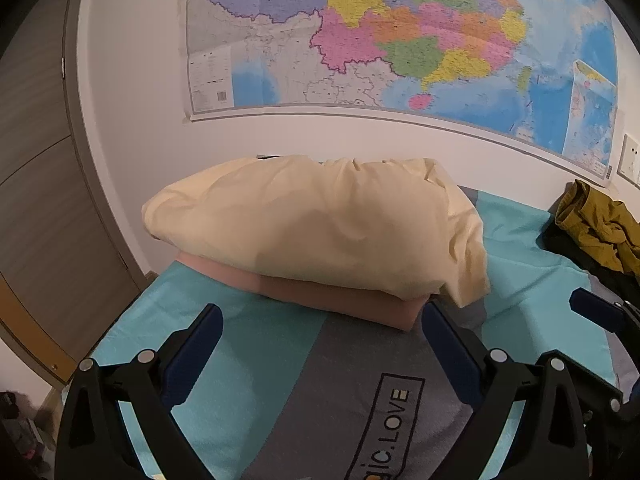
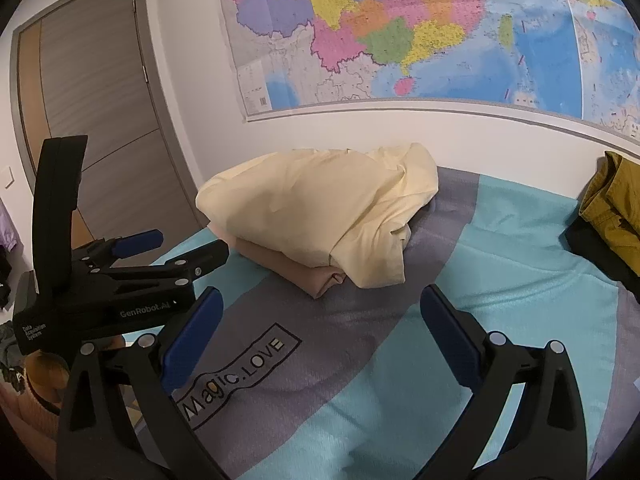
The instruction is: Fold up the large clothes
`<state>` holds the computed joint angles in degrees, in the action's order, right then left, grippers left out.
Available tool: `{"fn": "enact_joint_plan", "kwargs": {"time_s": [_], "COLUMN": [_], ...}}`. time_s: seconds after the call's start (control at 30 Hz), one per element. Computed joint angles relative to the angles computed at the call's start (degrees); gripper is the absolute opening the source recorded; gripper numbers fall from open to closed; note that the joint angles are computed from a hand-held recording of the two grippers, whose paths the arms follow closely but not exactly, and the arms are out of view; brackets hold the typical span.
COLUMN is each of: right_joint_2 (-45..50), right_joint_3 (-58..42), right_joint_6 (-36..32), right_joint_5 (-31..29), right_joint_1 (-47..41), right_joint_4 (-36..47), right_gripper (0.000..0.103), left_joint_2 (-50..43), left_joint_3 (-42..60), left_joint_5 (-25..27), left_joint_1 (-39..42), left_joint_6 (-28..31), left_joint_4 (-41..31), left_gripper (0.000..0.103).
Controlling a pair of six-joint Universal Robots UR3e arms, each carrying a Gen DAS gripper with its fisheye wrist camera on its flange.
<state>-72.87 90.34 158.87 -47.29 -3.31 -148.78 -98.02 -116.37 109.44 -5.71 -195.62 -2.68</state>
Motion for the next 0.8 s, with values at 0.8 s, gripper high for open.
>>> {"fn": "enact_joint_plan", "kwargs": {"time_s": [0.8], "right_joint_2": [-2.0], "right_joint_3": [3.0], "right_joint_6": [-0.6], "right_joint_5": [1.1], "right_joint_1": [-1.7], "right_joint_4": [-0.6], "right_gripper": [0.097], "left_joint_2": [-0.9], "left_joint_3": [0.8], "left_joint_5": [0.2], "left_joint_1": [-1.3], "left_joint_6": [0.1], "left_joint_4": [-0.3], "left_gripper": [0.096]}}
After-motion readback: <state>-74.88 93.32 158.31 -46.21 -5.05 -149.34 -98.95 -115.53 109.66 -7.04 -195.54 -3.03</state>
